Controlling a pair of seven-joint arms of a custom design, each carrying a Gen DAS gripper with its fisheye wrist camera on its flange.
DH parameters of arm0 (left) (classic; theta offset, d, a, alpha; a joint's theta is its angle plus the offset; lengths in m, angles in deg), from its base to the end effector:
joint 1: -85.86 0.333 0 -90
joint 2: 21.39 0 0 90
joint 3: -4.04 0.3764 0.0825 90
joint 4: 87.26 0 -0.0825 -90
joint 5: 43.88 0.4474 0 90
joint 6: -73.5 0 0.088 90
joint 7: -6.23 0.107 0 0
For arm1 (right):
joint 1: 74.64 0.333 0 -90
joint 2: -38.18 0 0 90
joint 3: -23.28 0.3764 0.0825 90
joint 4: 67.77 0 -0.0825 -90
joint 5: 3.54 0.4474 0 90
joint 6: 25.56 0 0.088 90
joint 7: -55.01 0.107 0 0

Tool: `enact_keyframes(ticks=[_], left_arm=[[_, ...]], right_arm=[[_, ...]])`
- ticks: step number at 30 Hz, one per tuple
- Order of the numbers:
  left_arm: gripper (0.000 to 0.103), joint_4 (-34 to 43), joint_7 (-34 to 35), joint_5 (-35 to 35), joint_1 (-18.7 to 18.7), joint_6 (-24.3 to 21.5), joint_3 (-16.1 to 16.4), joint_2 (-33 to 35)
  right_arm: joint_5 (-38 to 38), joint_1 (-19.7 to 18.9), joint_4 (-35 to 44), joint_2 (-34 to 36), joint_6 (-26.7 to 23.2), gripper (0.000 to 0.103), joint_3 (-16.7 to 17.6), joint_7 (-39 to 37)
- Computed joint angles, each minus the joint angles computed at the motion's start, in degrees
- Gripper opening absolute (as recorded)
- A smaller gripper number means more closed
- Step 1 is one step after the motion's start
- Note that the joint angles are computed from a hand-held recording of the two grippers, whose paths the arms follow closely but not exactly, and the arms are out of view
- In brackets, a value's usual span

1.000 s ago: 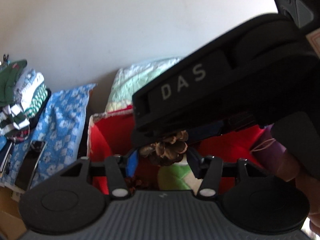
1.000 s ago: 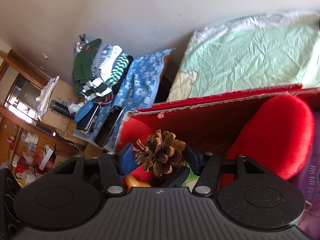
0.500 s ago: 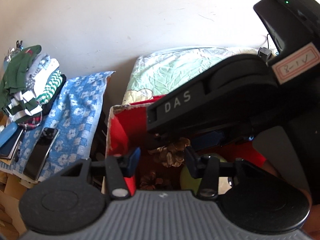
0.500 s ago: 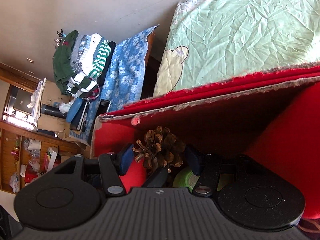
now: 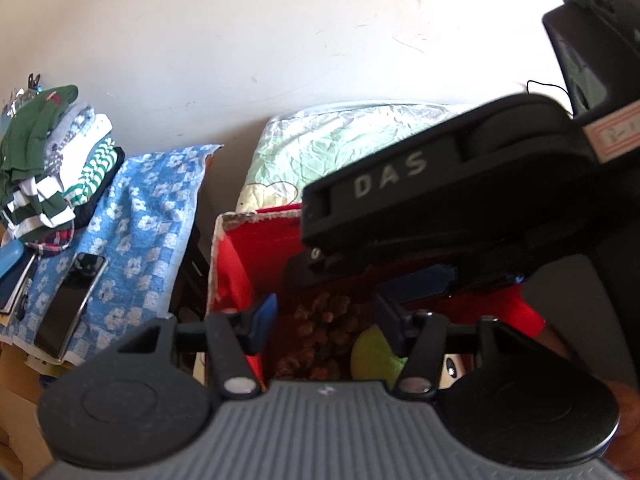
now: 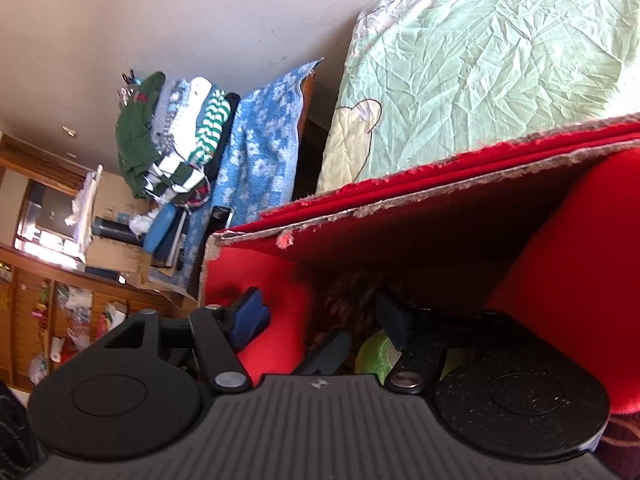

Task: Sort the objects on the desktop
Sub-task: 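Carry the pine cone with the right gripper and release it into the red box, then move the right tool to the red gift box and grasp its end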

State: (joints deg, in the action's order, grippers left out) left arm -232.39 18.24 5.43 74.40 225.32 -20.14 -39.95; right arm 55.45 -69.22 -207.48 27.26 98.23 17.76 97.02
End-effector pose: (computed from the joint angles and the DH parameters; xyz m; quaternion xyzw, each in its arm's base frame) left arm 0.3841 -0.3051 0.4324 -0.6686 0.6476 -0.2259 0.2873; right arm 0.5007 0.0330 0.4033 -0.7040 0.5823 0.1833 0.3630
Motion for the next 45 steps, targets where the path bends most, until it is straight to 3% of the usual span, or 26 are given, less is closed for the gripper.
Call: enact_keyframes(ticks=[7, 17, 20, 22, 24, 26, 32, 35, 40, 45], left_arm=[[0.07, 0.07, 0.35, 0.71, 0.07, 0.54, 0.23, 0.54], [0.079, 0.33, -3.57, 5.0, -0.24, -2.0, -0.8, 0.21], [0.084, -0.24, -6.82, 7.94, 0.11, -1.88, -1.31, -0.66], [0.092, -1.05, -12.09, 12.07, 0.9, -1.61, -2.45, -2.22], [0.091, -1.24, -14.23, 13.31, 0.49, -3.03, -3.03, -2.96], [0.091, -0.28, -13.87, 10.95, -1.32, -6.62, -3.62, -3.37], [0.102, 4.01, -19.17, 15.3, -5.41, -13.62, -9.21, -4.0], [0.102, 8.18, -19.89, 17.05, -8.01, -13.05, -9.33, 0.37], [0.101, 15.57, -20.77, 20.83, -12.09, -10.2, -8.5, 9.75], [0.097, 24.9, -18.31, 24.71, -17.42, -15.1, -8.1, 21.34]], right_arm=[[-0.05, 0.19, -2.23, -3.64, 1.67, 0.068, -0.17, -1.28], [3.09, 2.99, -10.4, -13.92, 12.92, 0.067, -1.86, -5.36], [4.53, 3.62, -12.61, -16.59, 14.7, 0.067, -3.44, -7.37], [5.68, 3.81, -13.75, -18.24, 15.09, 0.067, -4.77, -8.83], [5.78, 3.43, -14.17, -19.42, 13.5, 0.067, -6.54, -9.82], [5.37, 2.55, -14.24, -20.32, 11.09, 0.067, -8.23, -10.75], [3.99, -2.46, -15.04, -24.48, 5.13, 0.074, -13.42, -15.48], [3.79, -5.45, -14.03, -24.67, 1.16, 0.074, -16.65, -18.05], [2.03, -11.3, -11.17, -20.94, 1.34, 0.074, -18.53, -21.22], [1.49, -16.26, -5.48, -11.33, 0.41, 0.074, -19.68, -20.25]])
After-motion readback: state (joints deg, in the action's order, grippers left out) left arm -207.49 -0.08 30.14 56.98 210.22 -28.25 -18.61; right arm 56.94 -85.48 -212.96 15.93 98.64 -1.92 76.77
